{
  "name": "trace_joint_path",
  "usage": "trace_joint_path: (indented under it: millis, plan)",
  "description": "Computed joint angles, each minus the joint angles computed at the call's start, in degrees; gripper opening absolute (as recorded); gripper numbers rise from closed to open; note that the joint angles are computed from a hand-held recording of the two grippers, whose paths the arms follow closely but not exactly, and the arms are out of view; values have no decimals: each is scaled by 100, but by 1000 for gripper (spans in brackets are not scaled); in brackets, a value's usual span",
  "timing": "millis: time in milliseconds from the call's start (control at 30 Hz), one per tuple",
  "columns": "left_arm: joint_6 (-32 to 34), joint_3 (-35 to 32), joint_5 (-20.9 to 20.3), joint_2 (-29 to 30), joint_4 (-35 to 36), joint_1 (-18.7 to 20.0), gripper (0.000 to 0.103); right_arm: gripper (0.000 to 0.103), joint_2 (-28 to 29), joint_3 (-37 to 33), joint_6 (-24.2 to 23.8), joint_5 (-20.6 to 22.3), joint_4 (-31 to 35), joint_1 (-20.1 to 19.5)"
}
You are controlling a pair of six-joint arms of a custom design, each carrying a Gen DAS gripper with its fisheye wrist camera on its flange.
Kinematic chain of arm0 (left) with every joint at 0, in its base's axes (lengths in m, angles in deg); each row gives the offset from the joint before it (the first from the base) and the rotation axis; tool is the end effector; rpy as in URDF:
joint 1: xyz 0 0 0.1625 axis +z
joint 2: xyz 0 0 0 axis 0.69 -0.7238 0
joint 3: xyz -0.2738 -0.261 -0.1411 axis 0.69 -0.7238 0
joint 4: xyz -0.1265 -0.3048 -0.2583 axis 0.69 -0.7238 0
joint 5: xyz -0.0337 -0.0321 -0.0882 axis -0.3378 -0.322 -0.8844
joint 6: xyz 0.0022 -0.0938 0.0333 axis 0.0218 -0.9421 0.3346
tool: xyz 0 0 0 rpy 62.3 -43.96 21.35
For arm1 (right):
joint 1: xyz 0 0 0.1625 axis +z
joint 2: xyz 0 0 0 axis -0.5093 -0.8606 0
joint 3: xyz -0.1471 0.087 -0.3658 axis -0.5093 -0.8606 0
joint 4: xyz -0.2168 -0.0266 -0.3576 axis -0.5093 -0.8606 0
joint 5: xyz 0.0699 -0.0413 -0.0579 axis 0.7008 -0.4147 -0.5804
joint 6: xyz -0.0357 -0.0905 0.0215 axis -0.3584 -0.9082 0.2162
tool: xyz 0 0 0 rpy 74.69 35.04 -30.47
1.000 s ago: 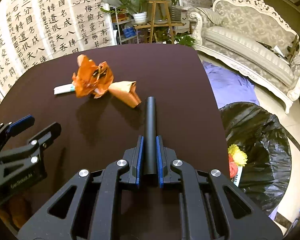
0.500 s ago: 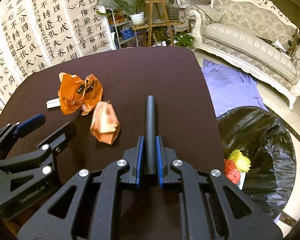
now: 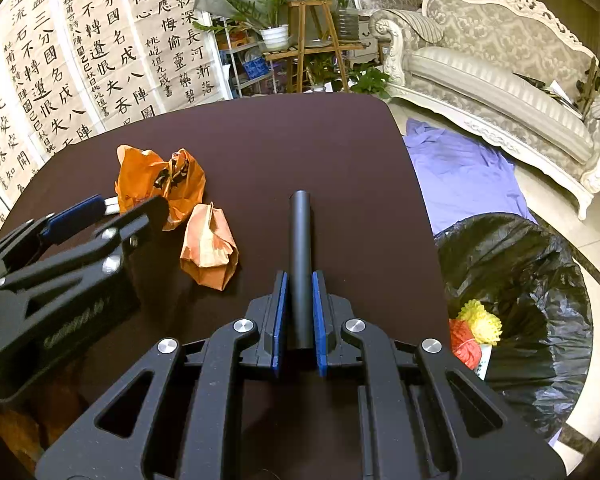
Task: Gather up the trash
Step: 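Close the left tool on the crumpled orange paper and lift it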
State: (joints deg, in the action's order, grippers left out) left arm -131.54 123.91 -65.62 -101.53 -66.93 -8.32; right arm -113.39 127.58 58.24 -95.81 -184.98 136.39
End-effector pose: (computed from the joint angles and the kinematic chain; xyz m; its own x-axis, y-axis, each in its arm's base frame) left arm -0.1367 -0.3749 0.1452 -0.6823 -0.3006 -0.6664 0.3751 0.6385 -0.6721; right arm 0.2237 -0.4341 0.0363 -0.6771 -0.5333 0.5071 -0.6970 0.6857 -0.2096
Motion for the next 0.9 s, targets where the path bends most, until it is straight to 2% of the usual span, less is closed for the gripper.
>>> trace_joint_path:
  millis: [33,67,167,233,367,567,667,767,900]
  plan:
    - [83,-3,-38,14,-83,21,38,12,6,-2,-15,-8,-14,-3]
    - [159,-5,-69,14,-158,43,30,12,14,5,-38,-10,-40,-16]
    - [175,62,-70,-54,-258,22,25,12,23,2,-73,-29,-64,-22]
    - [-76,85,-26,-151,76,-53,24,12,52,4,-99,-53,-110,-20]
    - [-574,182,-94,-438,783,-232,23,12,59,7,-130,-70,-137,-25]
    - [-1995,373,-401,-1158,2548,-712,23,12,73,3,-141,-92,-154,-12]
    - [-2498,425,-566,-1451,3120,-866,24,13,107,13,-173,-137,-225,5]
    - [-2661,471,-662,-1670,3300,-878,25,13,125,13,-220,-179,-280,14]
    - [-2605,440,-652,-1643,3195,-791,33,13,163,2,-204,-226,-307,61]
